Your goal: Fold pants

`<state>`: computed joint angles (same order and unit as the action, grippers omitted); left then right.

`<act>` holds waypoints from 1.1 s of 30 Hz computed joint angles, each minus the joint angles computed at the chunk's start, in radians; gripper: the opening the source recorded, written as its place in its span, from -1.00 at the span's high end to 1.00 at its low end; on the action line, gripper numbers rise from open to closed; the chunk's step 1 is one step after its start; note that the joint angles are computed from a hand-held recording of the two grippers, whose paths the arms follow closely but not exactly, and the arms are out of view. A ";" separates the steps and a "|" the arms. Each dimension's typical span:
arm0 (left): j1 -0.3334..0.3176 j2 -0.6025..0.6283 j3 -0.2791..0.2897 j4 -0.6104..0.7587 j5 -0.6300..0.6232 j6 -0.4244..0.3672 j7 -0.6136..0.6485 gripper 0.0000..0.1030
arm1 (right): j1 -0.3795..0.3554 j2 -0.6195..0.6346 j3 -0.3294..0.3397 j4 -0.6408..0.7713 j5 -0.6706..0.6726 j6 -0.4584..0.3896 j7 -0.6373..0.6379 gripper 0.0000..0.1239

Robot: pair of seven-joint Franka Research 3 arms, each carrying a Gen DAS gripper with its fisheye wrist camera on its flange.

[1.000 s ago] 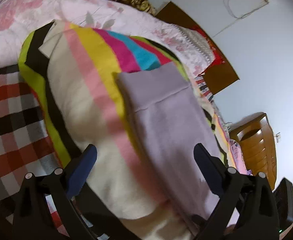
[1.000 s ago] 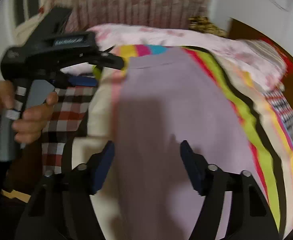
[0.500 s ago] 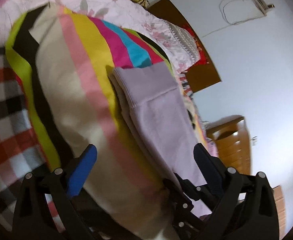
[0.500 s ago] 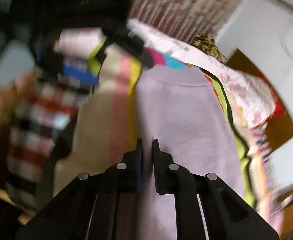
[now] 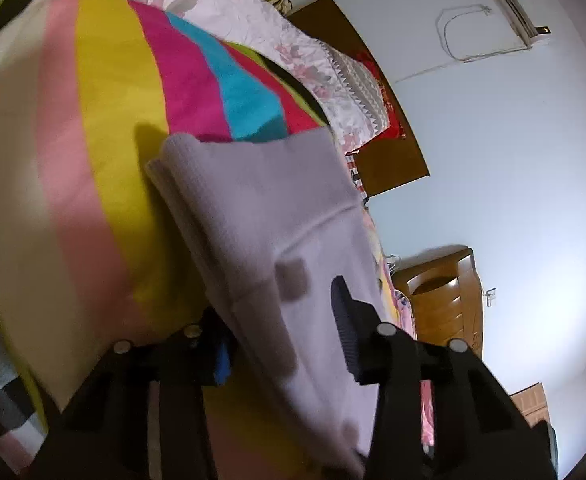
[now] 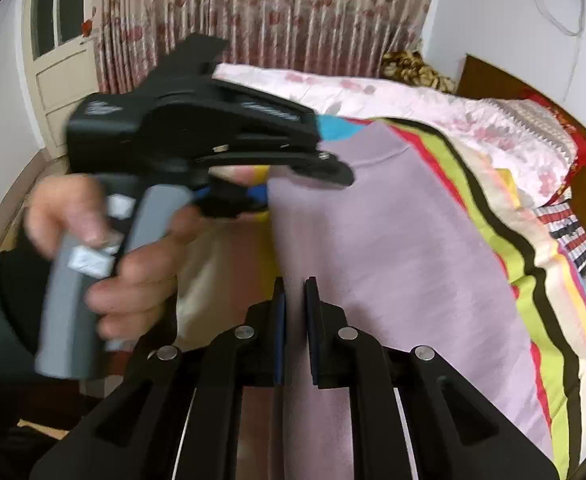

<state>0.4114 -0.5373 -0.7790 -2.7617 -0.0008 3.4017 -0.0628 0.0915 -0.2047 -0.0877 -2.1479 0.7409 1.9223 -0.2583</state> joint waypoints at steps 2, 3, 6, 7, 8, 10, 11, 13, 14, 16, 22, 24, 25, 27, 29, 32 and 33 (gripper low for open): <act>0.023 -0.003 -0.025 -0.002 -0.004 0.003 -0.003 0.38 | -0.007 0.027 -0.007 0.048 -0.031 -0.068 0.016 0.34; 0.028 -0.012 -0.033 -0.005 -0.001 -0.002 0.000 0.39 | -0.013 0.036 -0.016 0.065 -0.013 -0.086 0.008 -0.05; 0.025 -0.007 -0.024 -0.012 0.013 0.013 0.007 0.46 | -0.035 0.087 -0.020 0.142 0.011 -0.094 0.042 -0.11; 0.015 -0.003 -0.012 -0.019 0.014 0.021 0.012 0.46 | -0.041 0.111 -0.013 0.168 0.007 -0.061 0.076 -0.11; 0.007 -0.001 -0.003 -0.018 0.014 0.017 0.019 0.46 | -0.046 0.125 -0.008 0.182 0.008 -0.040 0.095 -0.11; -0.004 0.003 0.012 -0.011 0.018 -0.003 0.035 0.45 | -0.053 0.156 0.003 0.208 -0.003 0.009 0.156 -0.11; -0.008 -0.001 0.018 -0.013 0.020 -0.009 0.039 0.45 | -0.052 0.171 0.012 0.217 -0.026 0.039 0.193 -0.11; -0.006 -0.015 0.018 0.001 0.039 -0.061 0.053 0.45 | -0.047 0.176 0.028 0.188 -0.063 0.117 0.197 -0.11; -0.010 -0.020 0.025 0.009 0.054 -0.087 0.052 0.46 | -0.044 0.181 0.032 0.171 -0.071 0.140 0.189 -0.12; -0.008 -0.036 0.024 0.039 0.089 -0.178 0.047 0.47 | -0.051 0.208 0.027 0.189 -0.034 0.113 0.198 -0.15; -0.013 -0.046 0.022 0.133 0.188 -0.415 0.020 0.36 | -0.066 0.227 0.034 0.210 -0.028 0.086 0.211 -0.16; -0.012 -0.056 0.017 0.162 0.221 -0.499 0.005 0.29 | -0.067 0.228 0.036 0.213 -0.029 0.079 0.217 -0.16; -0.012 -0.058 0.015 0.174 0.237 -0.530 -0.004 0.26 | -0.068 0.229 0.036 0.215 -0.028 0.076 0.219 -0.16; -0.020 -0.060 0.022 0.189 0.265 -0.577 -0.016 0.23 | -0.068 0.230 0.037 0.216 -0.029 0.078 0.219 -0.17; -0.040 -0.056 0.044 0.184 0.289 -0.582 -0.022 0.23 | -0.068 0.229 0.038 0.214 -0.029 0.079 0.219 -0.17; -0.056 -0.044 0.063 0.194 0.330 -0.603 -0.038 0.22 | -0.069 0.229 0.038 0.214 -0.028 0.079 0.219 -0.18; -0.062 -0.041 0.068 0.198 0.343 -0.614 -0.045 0.22 | -0.069 0.230 0.038 0.215 -0.028 0.080 0.218 -0.18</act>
